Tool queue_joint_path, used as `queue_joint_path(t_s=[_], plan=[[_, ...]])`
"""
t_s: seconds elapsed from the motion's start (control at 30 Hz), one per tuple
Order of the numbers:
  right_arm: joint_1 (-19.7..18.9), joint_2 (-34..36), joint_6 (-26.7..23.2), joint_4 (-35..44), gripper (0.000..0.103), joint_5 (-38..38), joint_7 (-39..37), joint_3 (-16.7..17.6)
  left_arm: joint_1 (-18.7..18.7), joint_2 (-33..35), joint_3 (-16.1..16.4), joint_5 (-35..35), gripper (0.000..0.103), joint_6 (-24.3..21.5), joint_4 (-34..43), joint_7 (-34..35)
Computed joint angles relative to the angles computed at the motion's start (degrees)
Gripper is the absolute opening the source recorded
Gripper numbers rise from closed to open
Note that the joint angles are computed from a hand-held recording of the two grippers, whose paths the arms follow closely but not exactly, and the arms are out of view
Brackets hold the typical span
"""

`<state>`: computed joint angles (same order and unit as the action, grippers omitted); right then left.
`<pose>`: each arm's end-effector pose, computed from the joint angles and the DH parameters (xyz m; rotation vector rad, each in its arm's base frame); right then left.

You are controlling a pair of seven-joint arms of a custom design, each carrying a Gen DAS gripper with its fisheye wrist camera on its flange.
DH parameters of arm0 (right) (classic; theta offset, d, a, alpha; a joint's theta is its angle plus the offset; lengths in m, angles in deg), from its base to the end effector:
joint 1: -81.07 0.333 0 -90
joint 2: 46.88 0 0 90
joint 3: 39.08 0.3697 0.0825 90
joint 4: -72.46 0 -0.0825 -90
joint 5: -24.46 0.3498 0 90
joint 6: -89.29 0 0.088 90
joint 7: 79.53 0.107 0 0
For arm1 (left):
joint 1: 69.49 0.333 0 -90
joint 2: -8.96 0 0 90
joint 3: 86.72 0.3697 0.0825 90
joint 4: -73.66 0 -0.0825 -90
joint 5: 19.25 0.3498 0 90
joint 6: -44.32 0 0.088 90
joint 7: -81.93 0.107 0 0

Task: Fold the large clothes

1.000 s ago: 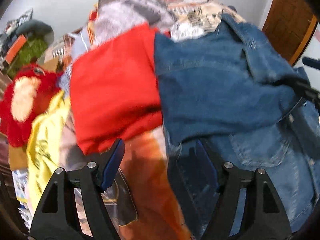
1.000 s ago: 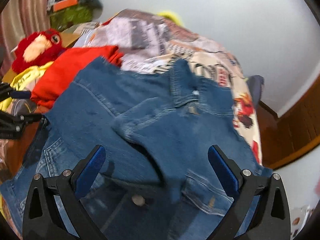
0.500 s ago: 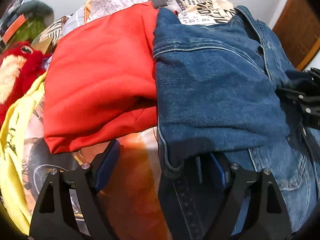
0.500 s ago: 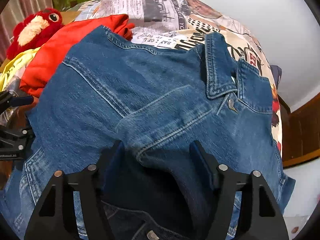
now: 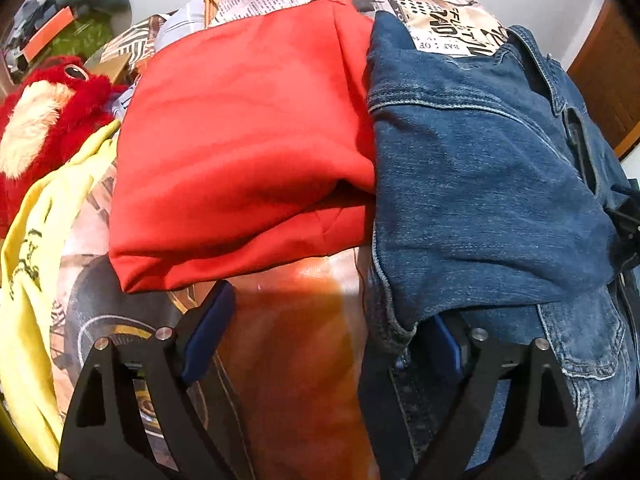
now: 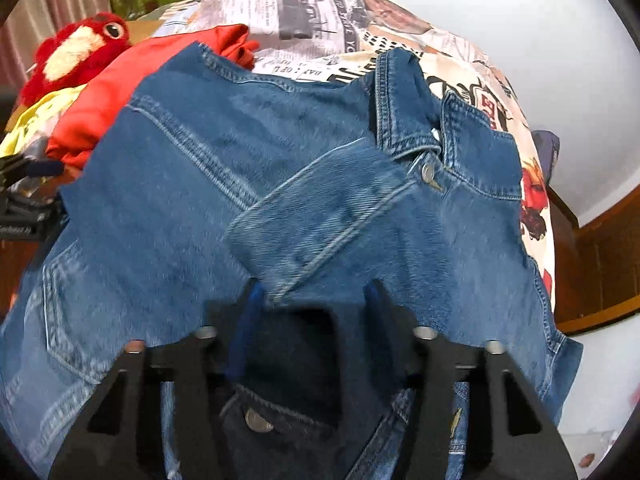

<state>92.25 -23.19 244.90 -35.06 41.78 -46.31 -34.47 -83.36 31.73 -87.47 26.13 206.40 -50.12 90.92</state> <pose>0.6444 0.1639 0.4081 -2.6363 0.7682 -0.4114 0.5538 -0.1814 0.3079 -2.3573 1.5058 -0.3815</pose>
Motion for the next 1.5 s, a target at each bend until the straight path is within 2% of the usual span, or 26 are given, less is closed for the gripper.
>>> queue_joint_path(t_s=[0.1,0.2,0.33,0.47,0.57,0.63,0.73,0.8,0.83,0.87,0.9,0.97,1.07,1.13,1.2,1.23,1.3,1.4,1.5], plan=[[-0.71,-1.01,3.04,-0.89,0.026,1.74,0.28,0.28,-0.39,0.05,-0.38,-0.5,0.089,-1.75,0.6,0.3],[-2.06,-1.73,4.91,-0.3,0.024,4.3,1.19,0.53,-0.31,0.09,-0.78,-1.03,0.089,-2.84,1.06,0.7],[-4.76,-1.48,1.07,2.8,0.024,7.22,3.59,-0.22,-0.12,-0.05,-1.31,-1.89,0.089,-3.53,1.11,1.2],[-8.12,-0.84,-5.75,4.91,0.024,10.56,5.51,-0.92,-0.86,-0.23,-1.29,-1.15,0.089,-4.97,1.24,1.09],[-7.96,-1.35,-2.54,2.3,0.024,9.91,9.22,-3.36,-1.03,-0.3,-1.49,-0.6,0.089,-5.81,1.32,0.84],[-9.43,-0.83,-5.45,3.25,0.024,10.9,11.38,-3.46,-0.82,-0.31,-1.74,-0.73,0.089,-5.95,1.3,0.83],[-11.51,1.23,-14.03,7.23,0.024,11.61,16.17,-4.12,-0.63,-0.25,-2.06,-1.01,0.089,-6.35,1.47,1.14],[-13.16,1.99,-17.91,9.11,0.024,13.66,17.01,-3.4,-0.66,-0.19,-2.16,-1.12,0.089,-6.8,1.67,1.28],[-13.98,2.19,-19.01,9.65,0.025,15.26,16.73,-2.87,-0.74,-0.09,-2.22,-1.21,0.089,-7.09,1.87,1.26],[-14.43,2.57,-19.87,10.41,0.031,16.44,16.79,-2.59,-0.79,-0.03,-2.28,-1.3,0.089,-7.34,2.03,1.26],[-14.52,3.15,-20.39,11.21,0.043,17.14,17.33,-2.56,-0.83,0.0,-2.32,-1.38,0.089,-7.56,2.13,1.22],[-13.98,4.56,-20.1,12.56,0.056,17.68,19.55,-2.82,-0.87,0.03,-2.45,-1.7,0.089,-8.14,2.35,1.17],[-14.07,6.3,-19.35,13.82,0.056,19.09,20.18,-2.09,-1.1,-0.06,-2.69,-2.12,0.089,-9.66,2.85,1.18],[-13.65,6.77,-18.7,14.32,0.053,18.52,20.34,-2.12,-1.36,-0.09,-2.79,-1.92,0.089,-10.88,3.28,1.3],[-13.13,6.48,-16.15,13.71,0.033,18.2,19.22,-1.83,-1.55,0.01,-3.08,-1.92,0.089,-12.52,4.06,1.95],[-13.11,6.37,-16.16,13.84,0.031,17.94,18.55,-1.56,-1.59,0.07,-3.24,-1.94,0.089,-13.24,4.5,2.32],[-13.81,5.18,-15.5,13.31,0.018,18.99,14.92,-0.31,-1.58,0.03,-3.48,-1.93,0.089,-14.0,5.13,2.83],[-14.38,2.28,-11.36,11.71,0.009,22.14,6.97,1.55,-1.71,-0.66,-3.45,-1.3,0.089,-14.47,5.69,2.45],[-15.5,-0.39,-9.73,11.45,0.009,27.38,-0.89,3.04,-2.08,-1.48,-3.39,-0.2,0.089,-15.33,6.33,1.24]])
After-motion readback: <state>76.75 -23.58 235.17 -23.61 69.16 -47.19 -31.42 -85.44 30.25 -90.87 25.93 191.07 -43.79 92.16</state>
